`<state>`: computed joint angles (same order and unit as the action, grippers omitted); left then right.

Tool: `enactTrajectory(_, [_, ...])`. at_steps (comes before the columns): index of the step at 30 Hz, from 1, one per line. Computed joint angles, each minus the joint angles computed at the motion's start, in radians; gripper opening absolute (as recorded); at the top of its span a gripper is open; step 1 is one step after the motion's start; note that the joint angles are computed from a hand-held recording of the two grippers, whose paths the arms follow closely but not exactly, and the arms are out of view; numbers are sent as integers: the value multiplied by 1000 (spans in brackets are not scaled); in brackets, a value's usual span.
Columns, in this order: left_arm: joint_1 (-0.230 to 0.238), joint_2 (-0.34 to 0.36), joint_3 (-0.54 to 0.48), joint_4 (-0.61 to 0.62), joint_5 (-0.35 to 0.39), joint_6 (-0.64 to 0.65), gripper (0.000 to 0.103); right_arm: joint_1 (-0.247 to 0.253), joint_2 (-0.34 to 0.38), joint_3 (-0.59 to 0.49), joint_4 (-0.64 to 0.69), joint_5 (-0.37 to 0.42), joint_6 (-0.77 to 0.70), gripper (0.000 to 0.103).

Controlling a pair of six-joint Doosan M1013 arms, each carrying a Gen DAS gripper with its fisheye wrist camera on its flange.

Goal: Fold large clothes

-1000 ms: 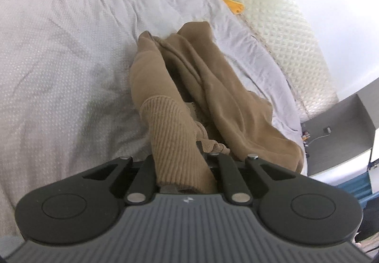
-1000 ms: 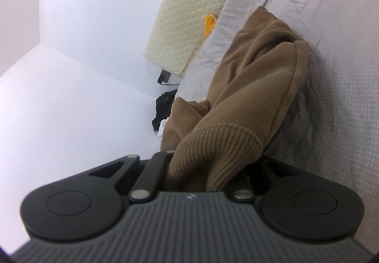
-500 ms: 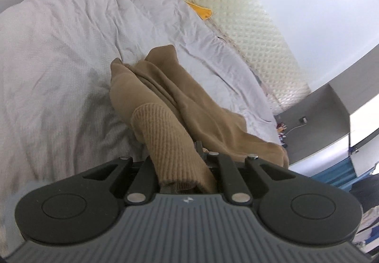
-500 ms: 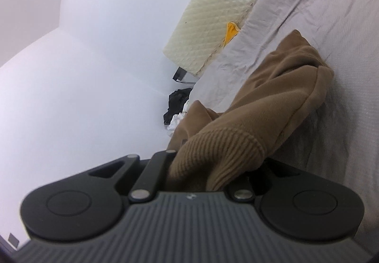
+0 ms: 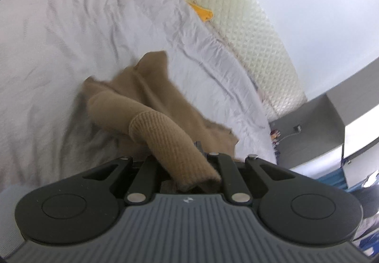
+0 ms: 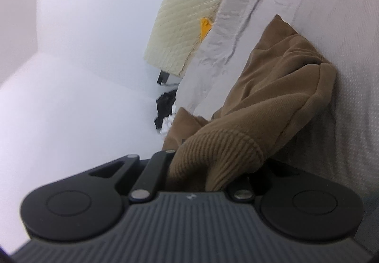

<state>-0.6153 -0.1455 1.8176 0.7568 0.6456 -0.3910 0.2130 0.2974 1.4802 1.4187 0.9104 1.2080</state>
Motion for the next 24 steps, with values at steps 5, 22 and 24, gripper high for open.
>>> enactTrajectory(5, [89, 76, -78, -57, -71, 75, 10, 8, 69, -109, -56, -8, 220, 14])
enactTrajectory(22, [366, 423, -426, -520, -71, 511, 12, 67, 486, -762, -446, 52, 932, 17])
enactTrajectory(24, [391, 467, -472, -567, -55, 567, 12, 72, 535, -835, -480, 62, 985, 17])
